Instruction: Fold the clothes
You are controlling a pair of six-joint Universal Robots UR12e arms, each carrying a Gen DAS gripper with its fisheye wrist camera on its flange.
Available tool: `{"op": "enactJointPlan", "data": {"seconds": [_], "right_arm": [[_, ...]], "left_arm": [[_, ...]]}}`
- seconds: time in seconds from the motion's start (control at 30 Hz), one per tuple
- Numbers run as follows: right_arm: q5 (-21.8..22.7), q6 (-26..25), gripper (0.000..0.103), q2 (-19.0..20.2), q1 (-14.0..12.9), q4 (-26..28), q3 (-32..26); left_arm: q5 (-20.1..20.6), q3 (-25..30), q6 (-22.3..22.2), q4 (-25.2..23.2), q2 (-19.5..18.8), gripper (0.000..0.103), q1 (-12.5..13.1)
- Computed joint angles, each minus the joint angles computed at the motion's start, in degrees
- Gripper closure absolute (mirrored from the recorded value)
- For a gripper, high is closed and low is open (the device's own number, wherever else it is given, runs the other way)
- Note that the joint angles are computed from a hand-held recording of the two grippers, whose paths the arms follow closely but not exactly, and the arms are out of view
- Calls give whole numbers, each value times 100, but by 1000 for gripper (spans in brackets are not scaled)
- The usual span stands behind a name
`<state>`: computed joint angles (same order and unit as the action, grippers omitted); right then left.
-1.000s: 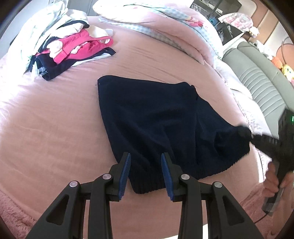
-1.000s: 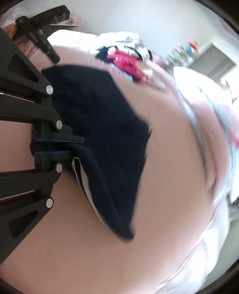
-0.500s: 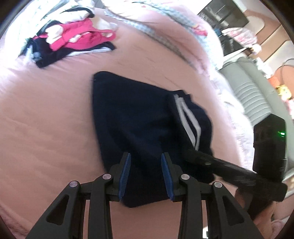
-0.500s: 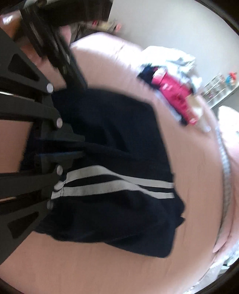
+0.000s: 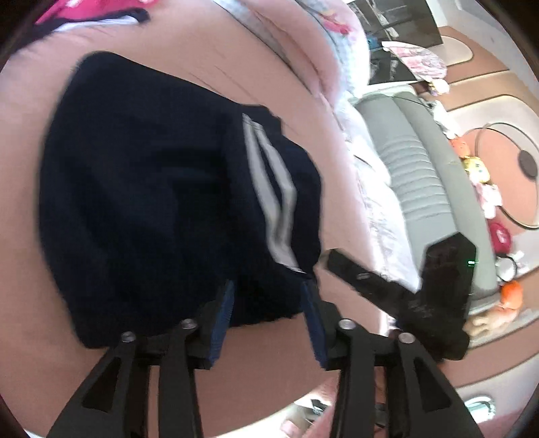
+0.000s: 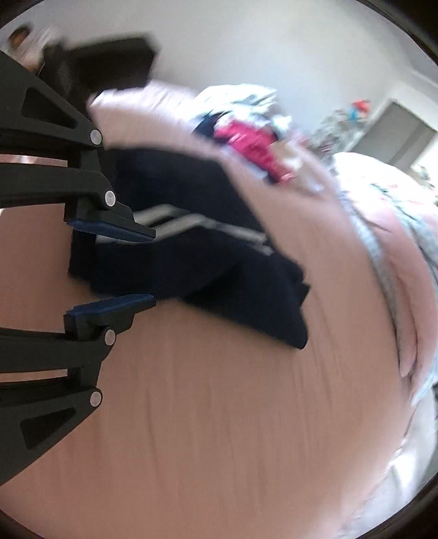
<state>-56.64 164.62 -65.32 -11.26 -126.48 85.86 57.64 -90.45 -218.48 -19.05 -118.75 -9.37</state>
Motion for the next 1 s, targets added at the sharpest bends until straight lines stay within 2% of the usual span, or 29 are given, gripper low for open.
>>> {"op": "enactJointPlan", "data": {"seconds": [0.07, 0.17, 0.27, 0.4, 0.43, 0.47, 0.57, 0.67, 0.8, 0.93, 1.0], "right_arm": [[-133, -73, 71, -2, 26, 9, -13], [-175, 27, 71, -15, 9, -111, -9], [-317, 81, 71, -28, 6, -260, -11], [-429, 92, 71, -41, -18, -310, -35], [-412, 125, 71, -49, -28, -272, -37], [-395, 155, 71, -50, -38, -217, -46], [-642, 281, 71, 2, 4, -73, -118], [-935, 433, 71, 58, 30, 69, -171], [-719, 578, 71, 92, -15, 239, -205], [-747, 396, 71, 34, 46, -121, -97], [-606, 234, 71, -14, 67, -267, -22]], "left_arm": [[39, 132, 104, -195, -56, 61, -45], [-326, 289, -22, -188, -200, 61, -38], [-445, 443, -62, -251, -307, 61, -48], [-808, 487, -636, 17, -457, 61, 20], [-776, 495, -668, -2, -463, 73, 18], [-550, 520, -475, -250, -414, 95, -19], [242, 616, 271, -902, -232, 94, -148], [774, 636, 686, -1042, -39, 94, -181], [1175, 506, 847, -1022, 247, 94, -114], [1766, 160, 1040, -1012, 613, 94, -89], [1835, 19, 1055, -1178, 706, 94, -79]]}}
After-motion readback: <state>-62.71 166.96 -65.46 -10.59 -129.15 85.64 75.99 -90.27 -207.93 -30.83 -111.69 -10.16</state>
